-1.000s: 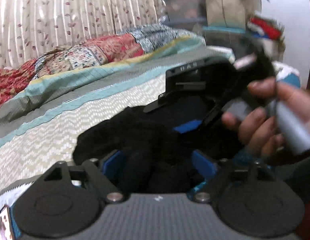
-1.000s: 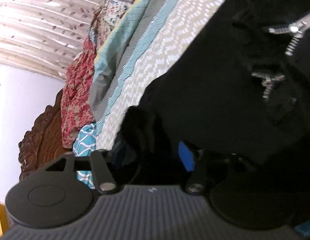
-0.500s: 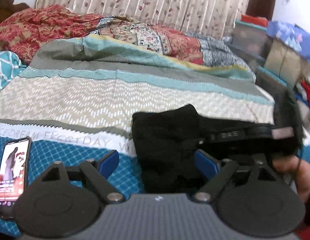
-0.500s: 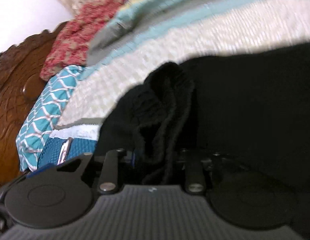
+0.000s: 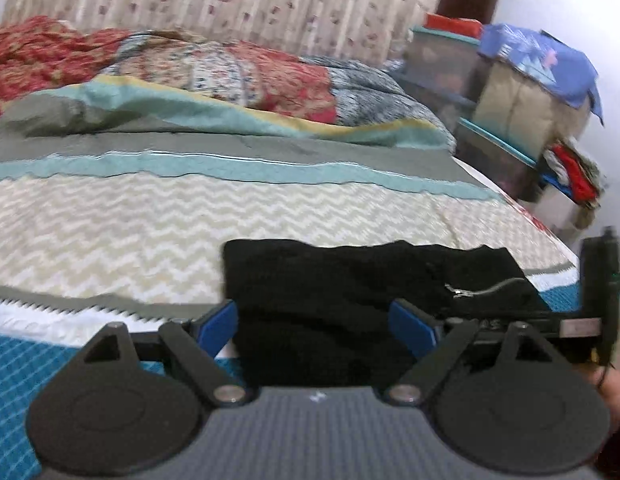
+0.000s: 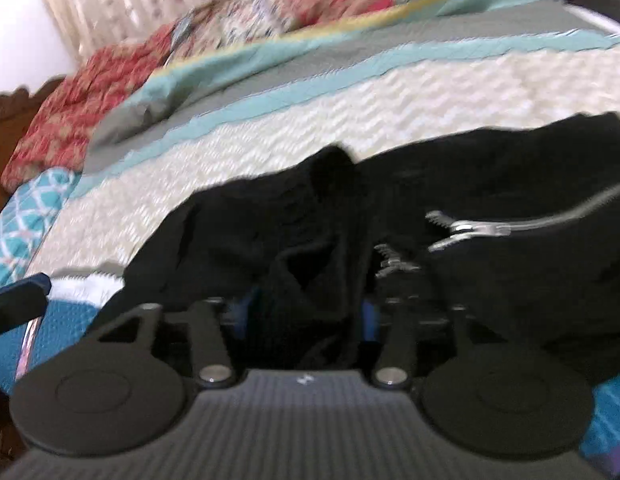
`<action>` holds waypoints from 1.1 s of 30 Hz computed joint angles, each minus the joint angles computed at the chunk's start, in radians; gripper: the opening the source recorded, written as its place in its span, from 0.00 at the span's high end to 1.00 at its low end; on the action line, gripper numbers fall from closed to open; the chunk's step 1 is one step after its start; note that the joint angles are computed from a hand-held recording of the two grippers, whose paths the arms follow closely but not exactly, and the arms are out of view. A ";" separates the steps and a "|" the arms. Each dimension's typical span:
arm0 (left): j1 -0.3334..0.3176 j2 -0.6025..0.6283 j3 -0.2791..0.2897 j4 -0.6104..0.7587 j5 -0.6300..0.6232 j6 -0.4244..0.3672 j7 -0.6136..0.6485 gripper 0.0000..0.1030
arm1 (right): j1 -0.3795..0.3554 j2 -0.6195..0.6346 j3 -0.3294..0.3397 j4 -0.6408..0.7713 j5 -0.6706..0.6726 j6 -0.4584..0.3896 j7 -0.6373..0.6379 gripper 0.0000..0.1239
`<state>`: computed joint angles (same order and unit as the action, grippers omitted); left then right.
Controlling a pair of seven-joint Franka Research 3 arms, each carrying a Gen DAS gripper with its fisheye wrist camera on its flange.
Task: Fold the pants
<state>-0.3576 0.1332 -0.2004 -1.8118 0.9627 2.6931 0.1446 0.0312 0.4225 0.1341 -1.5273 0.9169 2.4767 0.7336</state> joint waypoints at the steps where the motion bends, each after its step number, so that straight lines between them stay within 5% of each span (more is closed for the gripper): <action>1: -0.001 0.013 -0.003 0.018 -0.005 0.000 0.016 0.16 | -0.018 -0.008 0.011 -0.005 0.039 0.007 -0.039 0.53; 5: -0.014 0.076 0.007 0.105 -0.009 0.026 0.079 0.16 | -0.059 -0.055 0.055 -0.049 0.274 0.144 -0.264 0.53; 8: -0.028 0.123 0.010 0.159 -0.054 0.017 0.164 0.21 | -0.074 -0.055 0.046 -0.045 0.378 0.091 -0.355 0.71; 10: -0.030 0.157 -0.003 0.190 -0.146 -0.028 0.268 0.30 | -0.053 -0.027 0.016 -0.016 0.299 0.022 -0.280 0.82; 14: -0.064 0.252 -0.007 0.284 -0.369 -0.286 0.489 0.31 | -0.008 0.074 -0.037 0.056 0.067 -0.082 -0.024 0.84; 16: -0.047 0.237 -0.013 0.227 -0.354 -0.234 0.439 0.30 | -0.045 0.092 0.001 0.064 0.100 -0.082 -0.068 0.84; 19: -0.061 0.222 0.005 0.231 -0.390 -0.236 0.444 0.31 | -0.052 0.086 0.009 0.079 0.069 -0.100 -0.068 0.82; 22: -0.056 0.194 0.008 0.224 -0.402 -0.214 0.441 0.31 | -0.109 0.049 0.040 0.040 0.191 -0.104 -0.137 0.76; 28: -0.047 0.170 0.006 0.244 -0.397 -0.133 0.436 0.30 | -0.160 0.038 0.017 0.042 0.463 0.117 -0.261 0.61; 33: -0.034 0.318 -0.035 0.493 -0.528 -0.165 0.589 0.28 | -0.184 0.097 -0.021 0.075 0.445 0.217 -0.110 0.51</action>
